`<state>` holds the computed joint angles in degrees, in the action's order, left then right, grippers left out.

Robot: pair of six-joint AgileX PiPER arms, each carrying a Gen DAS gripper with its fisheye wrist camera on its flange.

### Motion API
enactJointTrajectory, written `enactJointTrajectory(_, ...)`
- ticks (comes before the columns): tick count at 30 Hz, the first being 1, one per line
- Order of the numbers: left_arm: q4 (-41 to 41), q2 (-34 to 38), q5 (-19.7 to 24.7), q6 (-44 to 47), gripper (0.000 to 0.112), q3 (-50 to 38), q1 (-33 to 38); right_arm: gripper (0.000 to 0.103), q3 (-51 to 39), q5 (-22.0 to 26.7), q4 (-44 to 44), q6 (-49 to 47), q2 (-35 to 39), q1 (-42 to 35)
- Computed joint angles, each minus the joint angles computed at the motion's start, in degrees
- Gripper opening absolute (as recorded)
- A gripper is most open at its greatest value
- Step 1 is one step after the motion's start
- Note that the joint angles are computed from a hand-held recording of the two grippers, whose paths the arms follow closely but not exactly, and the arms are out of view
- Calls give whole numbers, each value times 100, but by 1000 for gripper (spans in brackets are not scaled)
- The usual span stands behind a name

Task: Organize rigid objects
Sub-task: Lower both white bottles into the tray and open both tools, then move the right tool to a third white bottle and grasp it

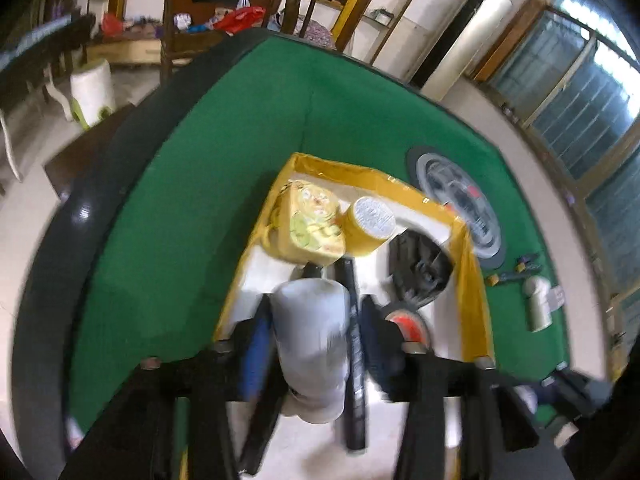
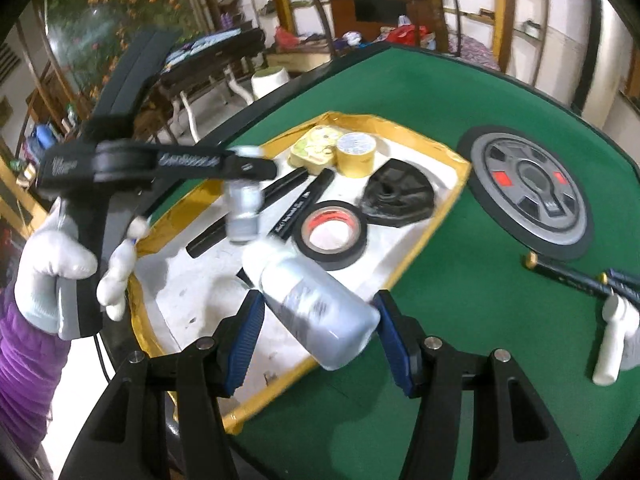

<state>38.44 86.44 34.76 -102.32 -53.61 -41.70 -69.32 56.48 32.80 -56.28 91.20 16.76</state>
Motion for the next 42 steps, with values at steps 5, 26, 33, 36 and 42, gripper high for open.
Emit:
enactJointTrajectory(5, 456, -308, -25, -564, 68, 206, -154, 45, -21, -276, -479, 89, -4, 524)
enactJointTrajectory(26, 1880, 527, 2187, -1288, 97, -880, -1438, 61, -484, 0, 1064, -86, 197, -913)
enactJointTrajectory(33, 774, 1333, 1825, -156, 97, -1612, -975, 61, -220, 380, 1424, -694, 178, -1930)
enactJointTrajectory(36, 173, 1400, 1575, -181, 98, -1562, -813, 61, -177, 543, 1535, -916, 282, -2426)
enactJointTrajectory(42, -160, 1453, 1569, -330, 98, -1510, -1021, 62, -401, 854, 1662, -1124, 758, -3345)
